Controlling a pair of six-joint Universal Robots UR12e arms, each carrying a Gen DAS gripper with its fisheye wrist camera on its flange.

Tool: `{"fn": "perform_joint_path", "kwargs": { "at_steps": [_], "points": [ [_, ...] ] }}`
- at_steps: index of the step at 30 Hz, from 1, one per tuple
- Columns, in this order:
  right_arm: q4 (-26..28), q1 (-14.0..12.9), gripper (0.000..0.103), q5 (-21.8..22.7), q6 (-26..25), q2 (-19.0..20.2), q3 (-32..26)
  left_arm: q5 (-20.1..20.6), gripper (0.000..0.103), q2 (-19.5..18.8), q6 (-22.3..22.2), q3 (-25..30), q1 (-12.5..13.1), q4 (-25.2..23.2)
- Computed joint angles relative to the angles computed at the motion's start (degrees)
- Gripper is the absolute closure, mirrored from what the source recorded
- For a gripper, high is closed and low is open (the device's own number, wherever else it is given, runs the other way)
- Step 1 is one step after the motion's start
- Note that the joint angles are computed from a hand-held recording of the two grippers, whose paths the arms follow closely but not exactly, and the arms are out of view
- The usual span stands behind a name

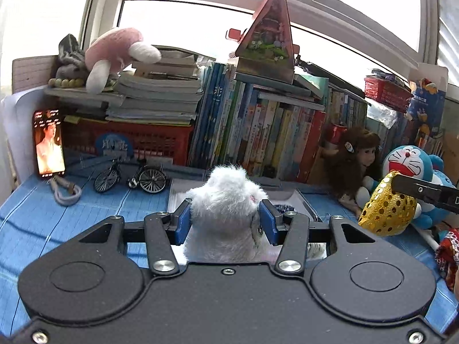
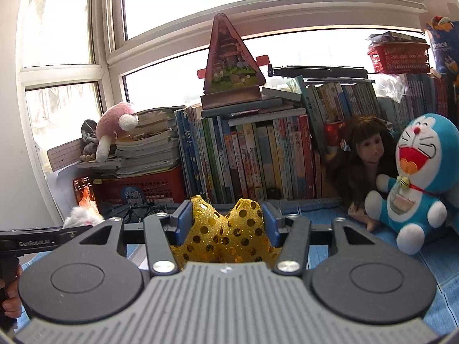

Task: Organize soft objects
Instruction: 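Lift both held items, carry them into the white tray and open both grippers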

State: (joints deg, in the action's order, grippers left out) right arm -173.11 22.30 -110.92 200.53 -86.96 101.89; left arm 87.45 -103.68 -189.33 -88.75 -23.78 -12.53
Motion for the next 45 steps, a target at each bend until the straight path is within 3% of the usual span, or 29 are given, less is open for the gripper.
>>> {"fn": "perform_joint_path", "kwargs": {
  "at_steps": [9,15,28,45],
  "points": [
    [3.0,-1.2,0.047,1.6,-1.2,2.4,-3.0,-1.6,0.056,-3.7,-2.2,4.6,0.6,-1.2],
    [4.9,-2.7,0.047,3.8,0.1,3.8,-4.7,-1.5,0.056,-6.0,-0.6,7.7,0.8,-3.8],
    [14.8,-6.2,0.047,9.0,7.9,7.4,-9.7,-4.8,0.056,-10.7,-3.1,14.3,1.6,-12.1],
    [22.0,-5.4,0.045,9.9,6.4,12.5,-16.7,-3.6,0.056,-13.4,-0.9,16.5,1.3,-15.8]
  ]
}}
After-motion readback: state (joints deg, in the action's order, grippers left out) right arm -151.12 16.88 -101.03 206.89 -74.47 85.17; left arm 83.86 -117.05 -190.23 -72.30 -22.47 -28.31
